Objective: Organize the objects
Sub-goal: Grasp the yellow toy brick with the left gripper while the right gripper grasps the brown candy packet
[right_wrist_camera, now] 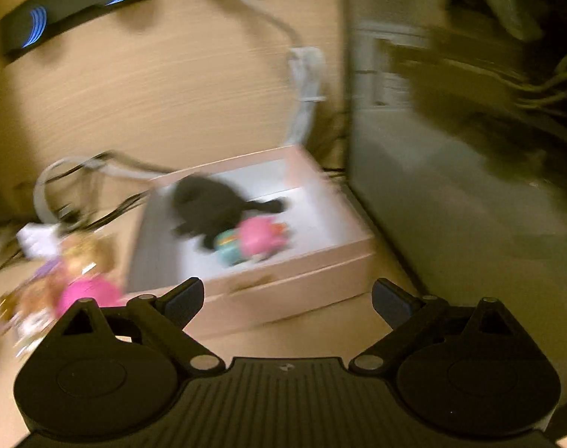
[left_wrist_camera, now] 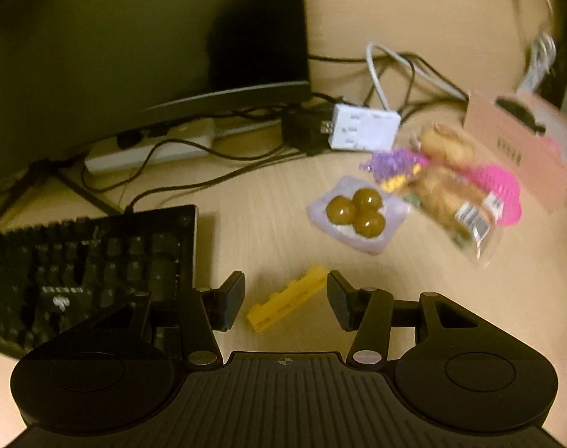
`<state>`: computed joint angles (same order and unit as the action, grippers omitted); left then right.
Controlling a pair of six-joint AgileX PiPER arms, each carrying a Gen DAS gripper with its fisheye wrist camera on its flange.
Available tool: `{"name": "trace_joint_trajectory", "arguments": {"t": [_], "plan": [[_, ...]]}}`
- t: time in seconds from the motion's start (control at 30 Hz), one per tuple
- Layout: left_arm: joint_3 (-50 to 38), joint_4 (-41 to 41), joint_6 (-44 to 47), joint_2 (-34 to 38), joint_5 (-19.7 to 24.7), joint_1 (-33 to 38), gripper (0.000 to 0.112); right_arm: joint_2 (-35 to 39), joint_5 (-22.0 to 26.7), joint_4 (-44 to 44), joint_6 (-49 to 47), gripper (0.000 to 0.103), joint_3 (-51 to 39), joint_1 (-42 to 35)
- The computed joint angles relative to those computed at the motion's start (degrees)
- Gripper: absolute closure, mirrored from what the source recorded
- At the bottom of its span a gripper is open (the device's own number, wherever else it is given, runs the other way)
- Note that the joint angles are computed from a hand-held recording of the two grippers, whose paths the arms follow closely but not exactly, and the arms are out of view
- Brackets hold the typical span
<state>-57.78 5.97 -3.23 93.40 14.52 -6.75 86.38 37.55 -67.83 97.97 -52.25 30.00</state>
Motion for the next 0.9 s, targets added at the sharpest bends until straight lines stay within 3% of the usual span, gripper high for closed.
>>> {"name": "trace_joint_trajectory", "arguments": {"t": [0.1, 0.23, 0.3, 0.37, 0.47, 0.6, 0.9], "plan": [[2.58, -10.79, 6.35, -2.43, -1.18, -0.04, 0.059, 4.36, 0.4, -1.76, 2.42, 0.006, -2.85, -3.29], [5.22, -17.38, 10.06, -5.87, -0.77, -0.9, 0.059, 11.25, 2.67, -8.3, 7.23, 0.01, -6.93, -5.3], [6.46, -17.03, 8.82, -7.62, -0.43, -1.51, 0.059, 14.27, 1.69, -8.38, 5.12, 0.01, -9.82, -6.56], [7.64, -14.74, 5.56, -9.24, -0.26, -2.17, 0.059, 16.96, -0.19, -4.89, -1.03, 0.02, -13.28, -7.68], [8.87, -11.61, 1.43, -10.39, -0.4, -2.85, 0.059, 17.04, -0.57, -7.15, -1.09, 0.026, -12.49, -5.9], [9.37, -8.28, -2.85, -9.88, -0.13, -4.13, 0.059, 16.18, -2.1, -11.25, 2.09, 0.027, -9.51, -3.72], [9.26, -4.83, -3.7, -8.74, -0.96, -3.95, 0.059, 12.13, -3.84, -8.75, 2.53, 0.03, -5.75, -4.84]]}}
